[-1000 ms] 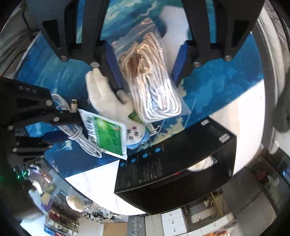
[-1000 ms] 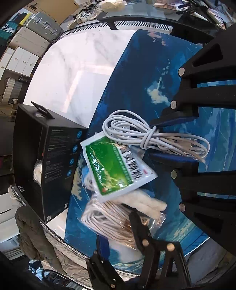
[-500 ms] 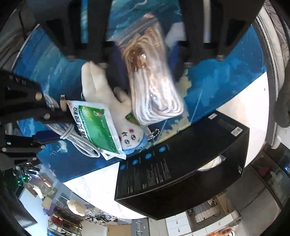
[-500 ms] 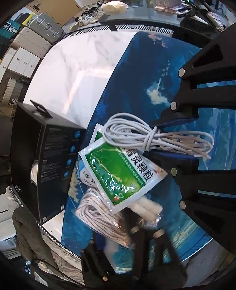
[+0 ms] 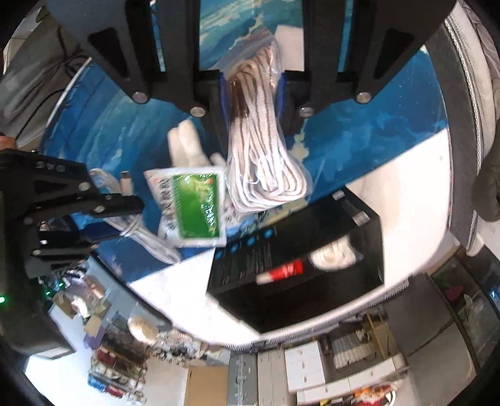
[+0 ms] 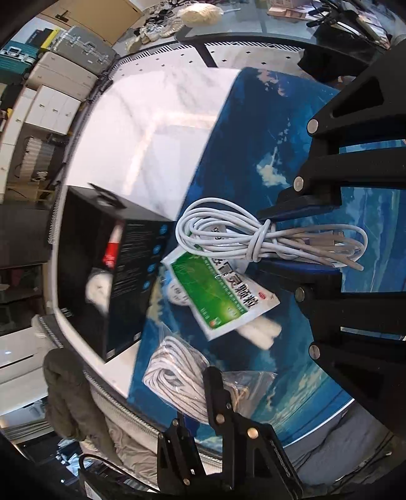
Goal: Organize soft objects
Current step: 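Lift the cord bag and cable coil into the black box and release both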
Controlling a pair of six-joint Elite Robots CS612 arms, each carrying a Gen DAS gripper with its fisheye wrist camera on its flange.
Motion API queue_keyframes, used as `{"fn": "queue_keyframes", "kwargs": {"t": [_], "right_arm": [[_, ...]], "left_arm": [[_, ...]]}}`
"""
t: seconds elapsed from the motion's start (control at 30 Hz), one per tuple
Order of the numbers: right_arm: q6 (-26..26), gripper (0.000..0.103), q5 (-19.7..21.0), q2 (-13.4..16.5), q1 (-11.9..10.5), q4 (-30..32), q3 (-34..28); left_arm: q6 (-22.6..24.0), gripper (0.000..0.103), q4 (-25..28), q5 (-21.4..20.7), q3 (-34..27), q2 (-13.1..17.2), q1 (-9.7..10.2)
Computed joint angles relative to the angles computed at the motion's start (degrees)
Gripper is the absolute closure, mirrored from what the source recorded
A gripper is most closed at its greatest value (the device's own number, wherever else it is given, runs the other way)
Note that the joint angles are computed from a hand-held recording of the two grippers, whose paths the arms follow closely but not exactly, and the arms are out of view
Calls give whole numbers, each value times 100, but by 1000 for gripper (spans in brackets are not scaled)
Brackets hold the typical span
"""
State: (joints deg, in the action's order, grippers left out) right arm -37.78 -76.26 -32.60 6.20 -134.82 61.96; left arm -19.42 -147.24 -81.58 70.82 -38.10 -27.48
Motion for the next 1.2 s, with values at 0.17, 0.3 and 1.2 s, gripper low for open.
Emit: {"fn": "queue_keyframes", "kwargs": {"t": [0.17, 0.3, 1.2], "right_arm": [[133, 79, 446, -302, -90, -715, 463], [192, 79, 1034, -574, -148, -1596, 963], [2071, 79, 1343, 104, 279, -3722, -340]], "left_arm": [[-12, 82, -689, 361, 331, -263, -49], [-31, 82, -1334, 594, 650, -458, -36], [36, 82, -3173, 1094, -123, 4, 399]]}}
